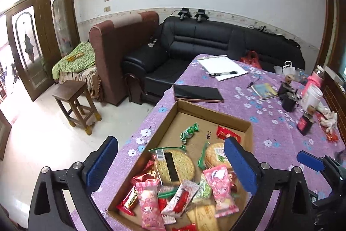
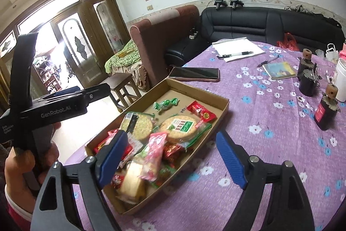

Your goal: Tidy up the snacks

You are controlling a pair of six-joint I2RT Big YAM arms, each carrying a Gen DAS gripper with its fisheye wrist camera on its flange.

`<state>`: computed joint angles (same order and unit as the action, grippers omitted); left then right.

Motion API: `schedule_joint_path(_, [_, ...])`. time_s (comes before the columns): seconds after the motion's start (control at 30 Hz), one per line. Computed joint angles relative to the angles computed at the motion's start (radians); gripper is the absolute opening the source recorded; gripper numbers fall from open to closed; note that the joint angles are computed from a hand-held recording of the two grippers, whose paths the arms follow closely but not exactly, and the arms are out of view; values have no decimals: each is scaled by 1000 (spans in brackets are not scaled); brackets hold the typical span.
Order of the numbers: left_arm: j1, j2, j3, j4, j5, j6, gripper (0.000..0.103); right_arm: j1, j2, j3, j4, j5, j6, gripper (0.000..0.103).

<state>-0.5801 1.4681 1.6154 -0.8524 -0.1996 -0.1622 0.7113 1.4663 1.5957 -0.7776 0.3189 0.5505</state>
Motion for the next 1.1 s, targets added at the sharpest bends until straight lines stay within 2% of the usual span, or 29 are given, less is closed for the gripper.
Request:
schedule_joint_path(0.07, [-4, -23, -23, 12, -29, -1, 100, 10, -5, -8, 1, 4, 7, 84])
schedule_joint_path(0.23, [13, -79, -78, 43, 25, -21, 101, 36, -20, -34, 6, 20, 27, 84])
schedule_joint_path(0.33, [18, -103, -99, 52, 5, -30, 101, 47, -26, -46, 7, 28, 33, 84])
schedule_joint_path(0.57, [42, -160, -150, 92, 83, -22, 102, 73, -28, -55, 5, 48, 48, 84])
schedule_joint_path(0.77, [63, -171, -157, 64, 134, -16, 102, 94, -21, -53, -5, 59, 55, 84])
schedule_joint_path(0.93, [92, -209, -201, 103, 201, -32, 102, 112, -17, -56, -9, 65, 63, 85])
schedule_joint_path(1.1, [101, -243, -240, 125, 209, -26, 102, 136, -18, -62, -7, 80, 69, 85])
